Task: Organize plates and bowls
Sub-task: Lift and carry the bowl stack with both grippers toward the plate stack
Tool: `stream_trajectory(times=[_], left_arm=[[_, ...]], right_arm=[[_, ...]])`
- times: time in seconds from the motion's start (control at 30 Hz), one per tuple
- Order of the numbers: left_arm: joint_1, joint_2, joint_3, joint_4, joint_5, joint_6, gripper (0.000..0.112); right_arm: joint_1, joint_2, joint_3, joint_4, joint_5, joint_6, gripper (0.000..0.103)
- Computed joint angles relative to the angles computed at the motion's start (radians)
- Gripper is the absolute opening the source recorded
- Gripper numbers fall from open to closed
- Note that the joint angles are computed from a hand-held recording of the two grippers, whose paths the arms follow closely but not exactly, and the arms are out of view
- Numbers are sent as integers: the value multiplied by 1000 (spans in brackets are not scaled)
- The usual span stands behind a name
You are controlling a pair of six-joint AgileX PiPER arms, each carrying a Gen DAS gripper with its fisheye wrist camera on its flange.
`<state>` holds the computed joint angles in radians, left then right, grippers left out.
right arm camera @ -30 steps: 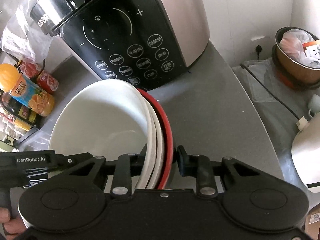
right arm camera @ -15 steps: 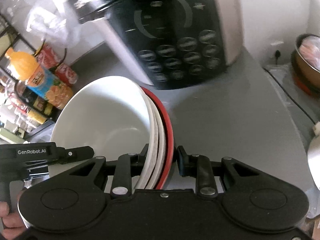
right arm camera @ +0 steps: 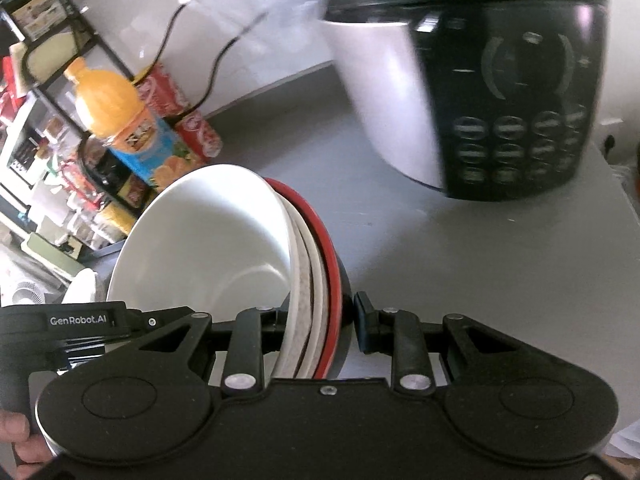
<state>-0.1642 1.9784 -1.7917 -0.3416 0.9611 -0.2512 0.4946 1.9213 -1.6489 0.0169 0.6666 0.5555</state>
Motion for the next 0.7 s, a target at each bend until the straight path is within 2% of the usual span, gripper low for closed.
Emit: stream_trajectory(times=[0.47,0.7], left_arm=[[186,-81,67,-55,28,143,31],[285,-110,87,-91,46,217,31]], right_arm=[[132,146,-277,-73,115,87,26],[195,271,-516,-98,219,115,27]])
